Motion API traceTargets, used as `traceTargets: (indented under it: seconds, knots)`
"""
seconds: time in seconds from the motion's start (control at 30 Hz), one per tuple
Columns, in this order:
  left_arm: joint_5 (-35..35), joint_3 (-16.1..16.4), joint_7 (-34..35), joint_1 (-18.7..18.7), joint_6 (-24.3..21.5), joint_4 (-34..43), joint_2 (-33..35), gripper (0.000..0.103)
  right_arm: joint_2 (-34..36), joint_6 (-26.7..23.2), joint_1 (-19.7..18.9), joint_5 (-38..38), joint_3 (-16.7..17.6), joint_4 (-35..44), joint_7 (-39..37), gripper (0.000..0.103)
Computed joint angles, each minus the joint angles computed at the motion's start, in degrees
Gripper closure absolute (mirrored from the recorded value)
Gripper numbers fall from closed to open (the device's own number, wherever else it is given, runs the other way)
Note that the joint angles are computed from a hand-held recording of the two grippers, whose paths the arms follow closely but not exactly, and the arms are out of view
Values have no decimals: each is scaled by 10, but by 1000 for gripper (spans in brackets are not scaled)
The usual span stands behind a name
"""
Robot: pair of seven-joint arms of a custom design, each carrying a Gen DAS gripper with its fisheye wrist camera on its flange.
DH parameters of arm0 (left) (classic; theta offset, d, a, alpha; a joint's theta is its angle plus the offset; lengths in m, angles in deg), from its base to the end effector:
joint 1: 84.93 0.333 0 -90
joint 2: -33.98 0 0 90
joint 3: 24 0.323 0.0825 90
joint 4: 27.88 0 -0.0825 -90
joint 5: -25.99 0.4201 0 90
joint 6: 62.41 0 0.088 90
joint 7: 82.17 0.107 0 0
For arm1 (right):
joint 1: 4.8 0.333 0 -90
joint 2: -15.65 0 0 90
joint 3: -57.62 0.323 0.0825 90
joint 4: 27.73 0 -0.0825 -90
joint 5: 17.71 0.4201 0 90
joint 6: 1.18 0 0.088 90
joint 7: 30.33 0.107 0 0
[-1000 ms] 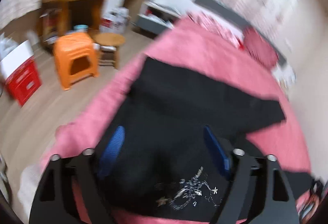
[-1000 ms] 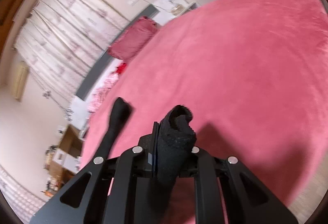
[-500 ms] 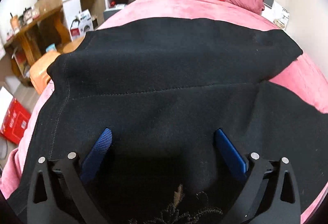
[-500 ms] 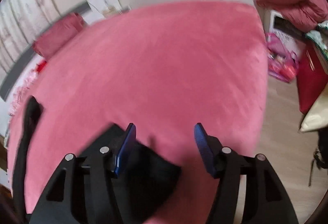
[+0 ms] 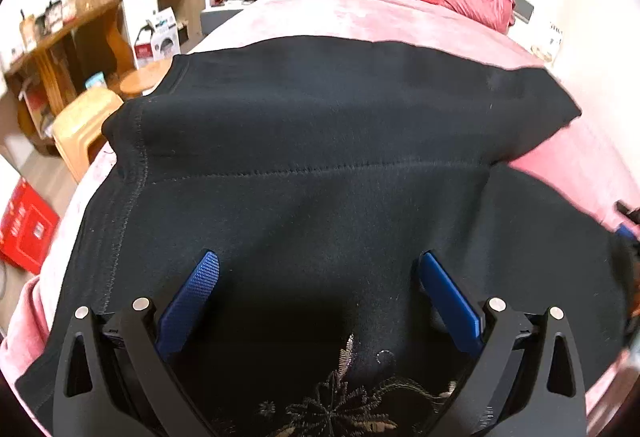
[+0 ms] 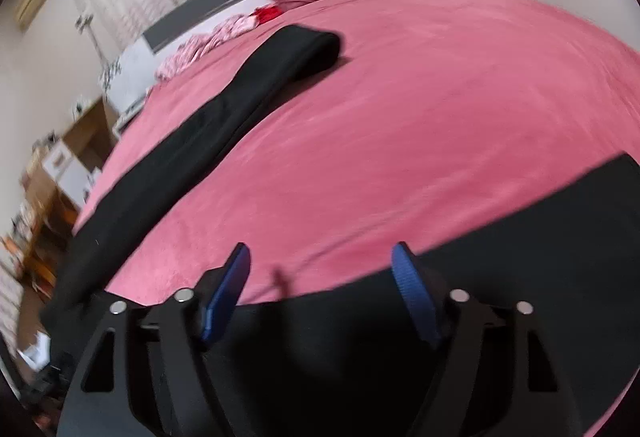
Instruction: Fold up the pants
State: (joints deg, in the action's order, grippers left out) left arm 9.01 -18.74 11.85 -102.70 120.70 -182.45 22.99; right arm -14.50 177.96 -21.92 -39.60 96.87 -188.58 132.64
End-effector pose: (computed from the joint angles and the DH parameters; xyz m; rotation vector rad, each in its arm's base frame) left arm 0.4627 -0.0752 0.3469 -1.8992 1.8659 -0.8063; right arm 0.3878 0.1778 0.3758 -1.2830 2.0457 -0.5631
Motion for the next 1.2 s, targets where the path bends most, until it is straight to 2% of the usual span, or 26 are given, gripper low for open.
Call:
traceTargets:
  seconds: [0.03, 0.07, 0.17, 0.2, 0.23, 0.27, 0.33, 0.4, 0.43, 0.6, 0.67, 0.77, 0.87, 1.07, 1.17, 1.2]
  knots:
    - [-8, 33, 5, -30, -5, 3, -4, 3, 6, -4, -23, -14, 26, 11, -3, 22]
    - [-33, 57, 23, -52, -9, 9, -8, 3, 8, -19, -28, -22, 39, 20, -6, 20]
    - [-72, 98, 53, -76, -8, 40, -1, 3, 15, -41, -36, -49, 66, 34, 17, 14]
    - [-81, 93, 63, -65, -12, 53, 6, 3, 18, -44, -43, -66, 71, 35, 37, 13]
    - [-64, 75, 50, -35, -17, 74, 21, 3, 40, -41, -67, -72, 95, 56, 41, 12]
    - [-32, 39, 26, 13, -21, 93, 35, 3, 43, -42, -72, -80, 102, 57, 50, 11]
    - [0, 6, 8, 64, -20, 132, 64, 3, 51, -61, -54, -91, 90, 64, 50, 7]
    - [83, -18, -72, 118, -36, 185, 103, 3, 65, -91, -49, -108, 90, 81, 51, 5]
    - [94, -20, -90, 130, -48, 209, 120, 3, 78, -99, -61, -123, 99, 93, 58, 4]
    - [34, -46, -103, 193, -124, 335, 209, 3, 97, -101, -59, -169, 86, 104, 87, 3]
    - [50, -48, -130, 206, -145, 370, 236, 3, 104, -96, -58, -189, 80, 106, 102, 2]
    - [82, -63, -130, 227, -178, 417, 272, 3, 114, -101, -50, -214, 68, 113, 118, 2]
    - [109, -73, -136, 236, -186, 440, 293, 3, 124, -101, -40, -240, 52, 116, 135, 2]
    - [106, -101, -126, 254, -230, 486, 332, 4, 138, -108, -5, -281, 11, 122, 164, 2]
    - [126, -96, -124, 244, -260, 500, 346, 28, 143, -114, 15, -298, -10, 124, 176, 2]
    - [148, -84, -138, 230, -241, 489, 341, 32, 144, -116, 22, -303, -16, 124, 180, 2]
